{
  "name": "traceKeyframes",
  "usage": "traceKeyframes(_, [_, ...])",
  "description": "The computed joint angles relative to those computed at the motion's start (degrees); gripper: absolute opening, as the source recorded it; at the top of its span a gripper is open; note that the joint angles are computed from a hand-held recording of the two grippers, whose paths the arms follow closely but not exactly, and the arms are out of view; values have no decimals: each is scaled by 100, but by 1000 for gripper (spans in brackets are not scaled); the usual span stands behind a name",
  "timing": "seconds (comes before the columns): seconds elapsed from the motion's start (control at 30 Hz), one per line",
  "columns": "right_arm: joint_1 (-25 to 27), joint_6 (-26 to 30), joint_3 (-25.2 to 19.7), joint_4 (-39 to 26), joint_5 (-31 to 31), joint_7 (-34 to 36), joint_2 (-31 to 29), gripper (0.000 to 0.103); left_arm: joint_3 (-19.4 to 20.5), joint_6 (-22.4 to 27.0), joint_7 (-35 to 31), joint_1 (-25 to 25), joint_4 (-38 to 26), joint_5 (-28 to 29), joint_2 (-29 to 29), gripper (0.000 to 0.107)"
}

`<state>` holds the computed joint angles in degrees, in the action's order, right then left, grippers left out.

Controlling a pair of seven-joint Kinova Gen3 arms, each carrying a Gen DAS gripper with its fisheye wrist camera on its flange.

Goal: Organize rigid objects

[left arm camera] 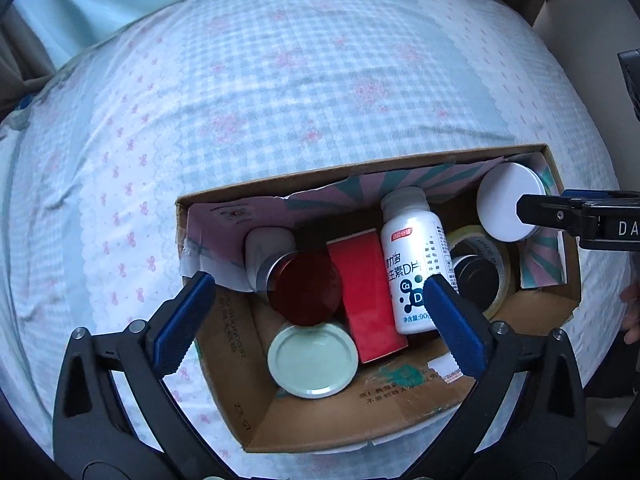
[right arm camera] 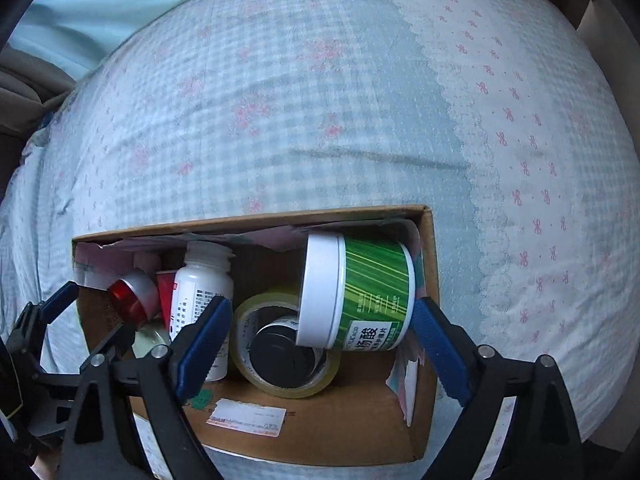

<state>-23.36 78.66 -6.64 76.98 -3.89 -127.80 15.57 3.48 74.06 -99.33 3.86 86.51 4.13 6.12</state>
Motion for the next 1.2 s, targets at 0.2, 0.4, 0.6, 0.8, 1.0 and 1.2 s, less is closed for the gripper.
traceKeyframes(0.2, [-61,96,-27,70,104,-55,-227,90,-14,138,133,-9,7,60,-222,103])
traceKeyframes(0.4, [-126,118,-78,91,196,-208,-505,90,40,291,240,64,-44,-89,-522,103])
traceKeyframes(0.6, [-318,268,-200,5,431,-540,-836,90,1,562,212,38,-215,-30,-934,103])
traceKeyframes(0.8, [-598,644,-412,-299,800,-882,-1148,90,-71,1216,300,-35,-873,205,-1219,103])
traceKeyframes(1.0, [-943,1369,-660,-1082,1409,-1291,-1381,90,65,1689,565,-3,-1731,147,-1426,103])
traceKeyframes(1.2, [-1227,2159,-936,-2008,2159,-1337,-1597,90,715,2055,1169,304,-2767,-506,-1583,103])
